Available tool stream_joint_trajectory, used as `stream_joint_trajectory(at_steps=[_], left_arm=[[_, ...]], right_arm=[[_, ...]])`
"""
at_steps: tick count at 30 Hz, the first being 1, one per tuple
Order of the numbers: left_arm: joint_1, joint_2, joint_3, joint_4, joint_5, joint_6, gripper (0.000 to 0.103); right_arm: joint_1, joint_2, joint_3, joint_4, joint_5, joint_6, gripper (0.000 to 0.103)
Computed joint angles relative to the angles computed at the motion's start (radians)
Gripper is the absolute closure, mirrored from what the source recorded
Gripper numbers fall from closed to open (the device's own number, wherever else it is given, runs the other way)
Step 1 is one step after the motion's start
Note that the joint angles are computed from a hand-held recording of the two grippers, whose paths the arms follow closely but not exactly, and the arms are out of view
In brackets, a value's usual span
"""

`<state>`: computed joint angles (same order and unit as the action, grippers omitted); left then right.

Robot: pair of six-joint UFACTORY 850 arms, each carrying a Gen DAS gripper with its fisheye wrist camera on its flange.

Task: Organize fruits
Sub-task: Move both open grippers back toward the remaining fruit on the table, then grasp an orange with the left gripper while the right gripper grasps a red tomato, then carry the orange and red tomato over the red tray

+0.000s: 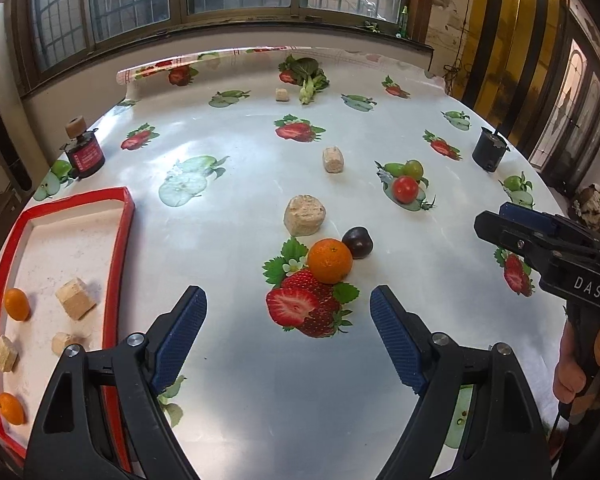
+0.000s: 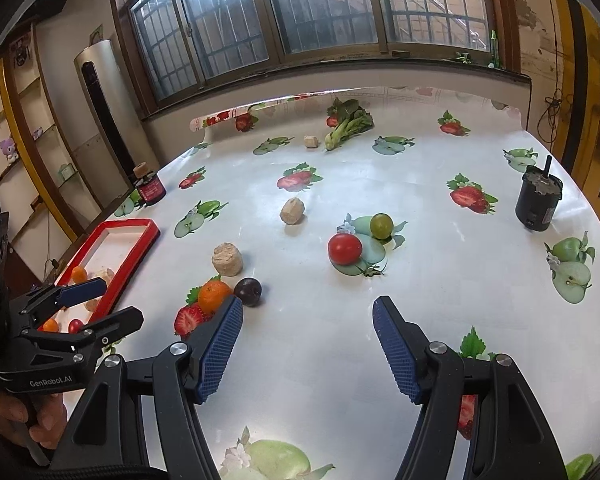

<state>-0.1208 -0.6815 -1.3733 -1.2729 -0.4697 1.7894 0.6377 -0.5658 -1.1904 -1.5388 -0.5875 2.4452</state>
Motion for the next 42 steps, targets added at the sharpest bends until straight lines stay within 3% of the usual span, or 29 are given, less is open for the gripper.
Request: stream_joint_trajectory(at_steps=[8,17,22,25,28,29,42], left_arm=[[-0.028,-0.075,-0.087,0.129,-0.042,-0.144,0.02],[-0.062,-0.15,-0.169,0.235,-0.015,-0.255,0.021],[-0.065,-0.188,-0.213,0.285,-0.05,-0.327,0.036],[-0.064,-0.19,-0.214,0.246,-0.056,-0.287,0.045],[-0.058,-0.203,-0.237,0.243,-0.099,-0.296,0.063],[-0.056,-0.207,-0.243,0.246,-0.111,-0.303,0.07],[0.01,-0.148,-0.194,0.162,-0.136,-0.263,0.07]], right_arm=[[-0.064,-0.037,-0.031,0.009,0.081,-0.043,0.039],[-0.132,-0.103,-0.089,0.037,0.158,-0.077,0.045],[-0.155,-0.151,-0.148,0.094,0.159,-0.148,0.051],[-0.168,-0.18,-0.186,0.137,0.175,-0.202,0.055],[-0.166,-0.207,-0.22,0.174,0.145,-0.25,0.059],[-0.167,-0.212,-0.226,0.18,0.138,-0.258,0.066],[-0.103,-0.127,-0.16,0.014,0.094,-0.081,0.07]])
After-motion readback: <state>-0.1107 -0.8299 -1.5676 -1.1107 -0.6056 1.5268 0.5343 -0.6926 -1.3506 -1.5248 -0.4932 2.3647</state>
